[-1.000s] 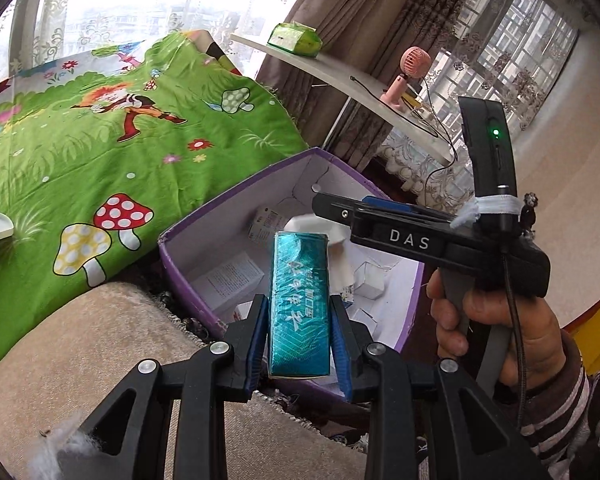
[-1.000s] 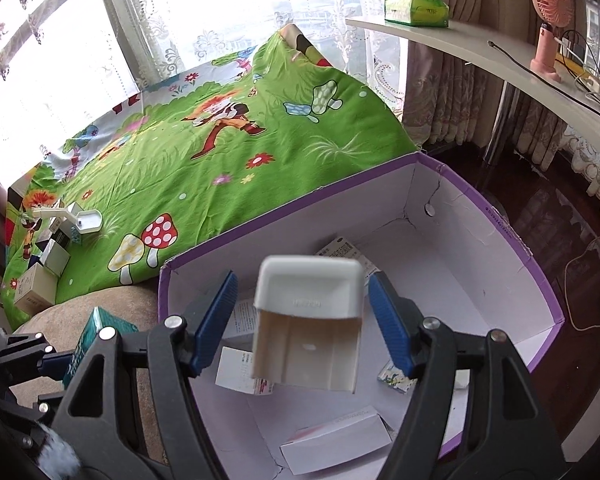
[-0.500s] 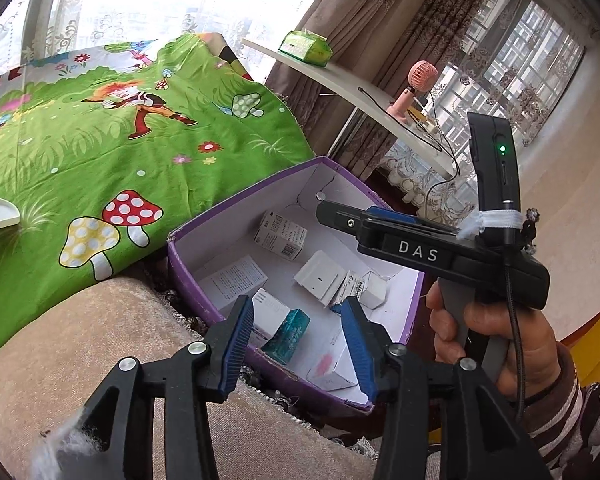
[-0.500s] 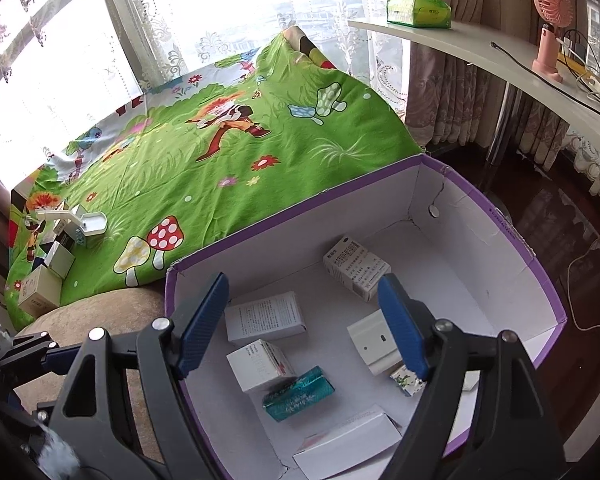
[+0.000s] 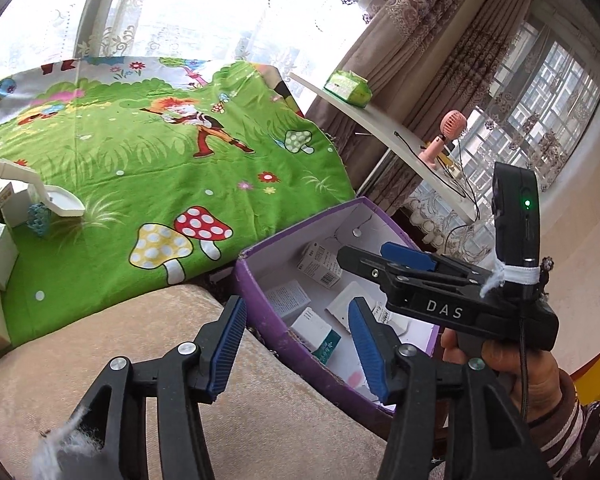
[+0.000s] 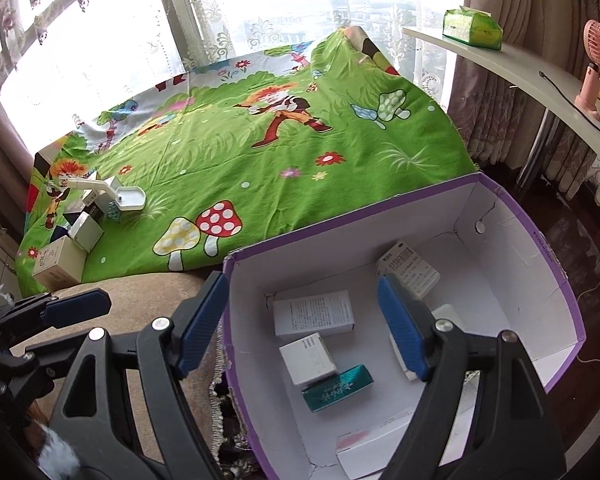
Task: Organize rigid objects
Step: 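Move both open tools back to the pile on the bed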
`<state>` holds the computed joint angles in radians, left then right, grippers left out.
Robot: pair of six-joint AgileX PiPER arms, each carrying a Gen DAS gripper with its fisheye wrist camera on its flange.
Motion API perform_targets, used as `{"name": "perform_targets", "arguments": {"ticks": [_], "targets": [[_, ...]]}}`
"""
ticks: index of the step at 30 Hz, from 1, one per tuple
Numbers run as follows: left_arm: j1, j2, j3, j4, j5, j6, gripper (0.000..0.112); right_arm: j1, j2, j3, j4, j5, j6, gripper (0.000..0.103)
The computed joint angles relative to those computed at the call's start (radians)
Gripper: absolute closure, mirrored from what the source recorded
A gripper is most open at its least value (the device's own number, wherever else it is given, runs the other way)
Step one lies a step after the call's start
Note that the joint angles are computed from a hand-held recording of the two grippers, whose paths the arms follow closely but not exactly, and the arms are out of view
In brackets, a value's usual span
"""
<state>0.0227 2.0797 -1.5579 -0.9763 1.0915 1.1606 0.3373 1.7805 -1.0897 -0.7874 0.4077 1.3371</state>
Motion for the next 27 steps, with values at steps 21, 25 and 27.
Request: {"name": "perform_targets", "arguments": {"ticks": [21, 25, 27], "targets": [[0.313, 0.054, -0.062, -0.126, -0.05, 0.019, 0.056, 0.112, 0.191, -0.329, 0.238, 0.137, -0.353, 0.024], [0.362, 0.096, -0.116, -0.123, -0.058, -0.026, 0.056, 0.126, 0.248, -0.417, 0.286, 0.155, -0.428, 0.024], [0.382, 0.119, -0.151, -0.116, -0.059, -0.05, 0.056, 0.13, 0.278, -0.463, 0.312, 0.164, -0.469, 0.024]]}}
